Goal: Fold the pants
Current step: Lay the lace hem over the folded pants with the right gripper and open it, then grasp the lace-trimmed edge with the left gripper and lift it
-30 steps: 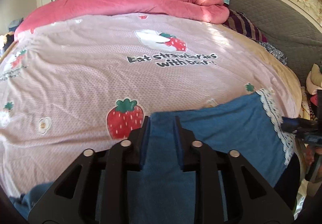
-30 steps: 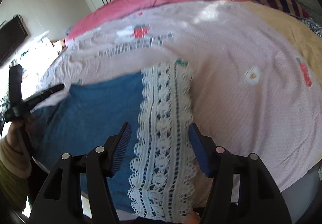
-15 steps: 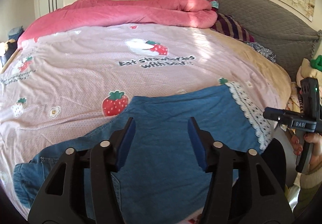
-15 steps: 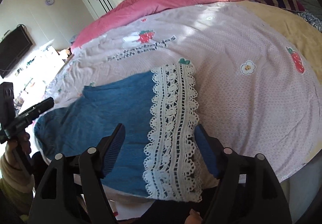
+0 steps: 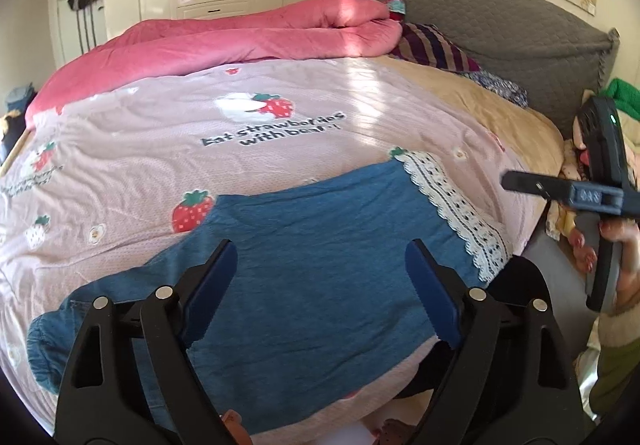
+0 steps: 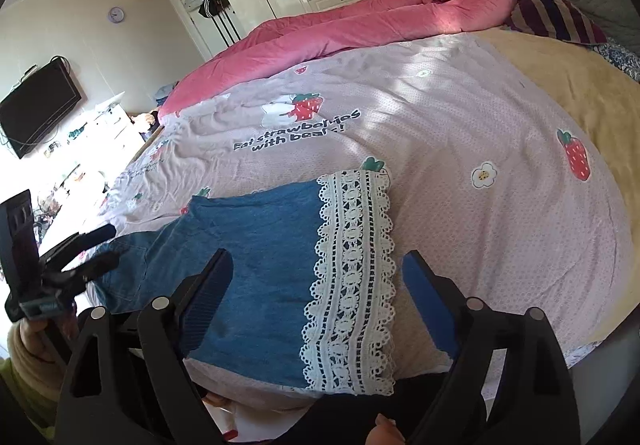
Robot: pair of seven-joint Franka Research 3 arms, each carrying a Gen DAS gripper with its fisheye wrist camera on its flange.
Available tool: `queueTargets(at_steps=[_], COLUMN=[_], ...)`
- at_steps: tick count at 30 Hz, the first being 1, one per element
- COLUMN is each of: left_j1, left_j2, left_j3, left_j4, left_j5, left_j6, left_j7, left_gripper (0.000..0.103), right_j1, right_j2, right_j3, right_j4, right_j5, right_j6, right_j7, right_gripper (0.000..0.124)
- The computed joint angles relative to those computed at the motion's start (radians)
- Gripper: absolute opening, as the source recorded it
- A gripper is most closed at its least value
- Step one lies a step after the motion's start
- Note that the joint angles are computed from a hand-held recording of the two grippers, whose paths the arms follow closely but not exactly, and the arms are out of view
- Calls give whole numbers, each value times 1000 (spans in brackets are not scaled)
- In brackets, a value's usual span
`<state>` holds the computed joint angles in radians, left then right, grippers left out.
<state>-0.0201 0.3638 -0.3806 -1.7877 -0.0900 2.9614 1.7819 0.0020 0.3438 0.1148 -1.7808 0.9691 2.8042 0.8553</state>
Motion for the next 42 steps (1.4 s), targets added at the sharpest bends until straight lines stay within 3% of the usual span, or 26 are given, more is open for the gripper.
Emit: queueTargets(at_steps=[6, 13, 19, 23, 27, 31, 34, 36, 42], left_j1=[-34, -60, -60, -102, -147, -169, -164, -155, -197], left_j2=[15, 64, 117, 149, 197, 244, 264, 278, 308], left_j3=[-10, -50, -105, -83, -52, -42, -61, -81, -59], left_j4=[-8, -7, 13, 49, 121, 190, 213, 224, 254], left_j5=[28, 47, 67, 98, 132, 144, 134, 120, 140], left_j6=[-6, -5, -20, -27, -66, -110, -138, -153, -137], left_j7=[0, 53, 151, 163, 160, 166, 202, 245, 302], left_gripper=[88, 89, 89, 89, 88, 81, 70, 62, 59], right_j1=[-6, -10, -37, -36, -52, -43, -51, -34, -34], right_j2=[29, 112, 257, 380, 483, 524, 505, 507, 603], right_j3=[-1, -12, -1, -16, 6, 13, 41, 27, 21], right_j4=[43, 147, 351, 528, 685, 759, 737, 747, 896], right_j5=[-19, -116, -182, -270, -321, -374, -359, -380, -412], right_j6=[-33, -106, -240, -345, -449, -503, -502, -507, -599], right_j7=[-8, 43, 104, 208, 254, 260, 201, 197, 282], right_gripper=[90, 91, 91, 91, 83, 46, 43, 43, 46])
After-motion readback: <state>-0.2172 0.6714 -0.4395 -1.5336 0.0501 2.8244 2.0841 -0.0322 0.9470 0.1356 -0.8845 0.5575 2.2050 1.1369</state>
